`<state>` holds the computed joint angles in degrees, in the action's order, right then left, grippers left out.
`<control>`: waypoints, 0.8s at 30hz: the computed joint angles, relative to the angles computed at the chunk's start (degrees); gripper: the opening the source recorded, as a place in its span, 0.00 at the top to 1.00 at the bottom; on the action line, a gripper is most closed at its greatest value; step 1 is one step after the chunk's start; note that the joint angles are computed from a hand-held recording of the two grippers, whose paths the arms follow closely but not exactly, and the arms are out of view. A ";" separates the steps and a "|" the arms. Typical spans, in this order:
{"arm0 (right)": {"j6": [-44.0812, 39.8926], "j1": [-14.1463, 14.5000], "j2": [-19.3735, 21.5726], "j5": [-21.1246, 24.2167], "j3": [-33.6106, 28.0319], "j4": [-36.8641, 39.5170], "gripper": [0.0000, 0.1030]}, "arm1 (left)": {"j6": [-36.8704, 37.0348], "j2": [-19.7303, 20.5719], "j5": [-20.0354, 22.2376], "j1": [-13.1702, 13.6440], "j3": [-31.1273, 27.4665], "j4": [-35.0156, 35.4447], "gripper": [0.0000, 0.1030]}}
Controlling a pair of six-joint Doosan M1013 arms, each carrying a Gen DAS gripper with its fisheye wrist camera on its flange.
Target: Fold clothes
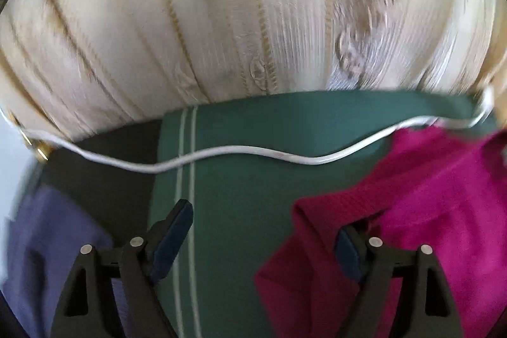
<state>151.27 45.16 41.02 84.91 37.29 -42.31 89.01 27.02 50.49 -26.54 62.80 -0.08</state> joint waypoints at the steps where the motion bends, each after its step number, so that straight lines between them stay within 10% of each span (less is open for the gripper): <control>1: 0.91 0.19 -1.16 -1.60 1.59 -0.15 0.38 | 1.35 -0.16 0.45 0.85 -0.10 -4.30 0.17; 7: 3.53 0.40 -4.60 -7.37 6.56 2.34 0.35 | 2.73 -0.93 3.33 3.84 0.14 -18.45 0.09; 14: 0.18 -1.73 -8.87 -22.75 13.47 15.21 0.35 | 6.73 -0.15 8.90 1.56 -1.34 -13.52 0.09; 24: 0.81 -0.66 -8.61 -20.51 13.10 9.85 0.33 | 2.60 -3.38 -2.26 2.57 3.45 -14.74 0.09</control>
<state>152.08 44.50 32.42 64.40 50.38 -32.46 91.61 23.64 48.23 -23.97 66.25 -14.82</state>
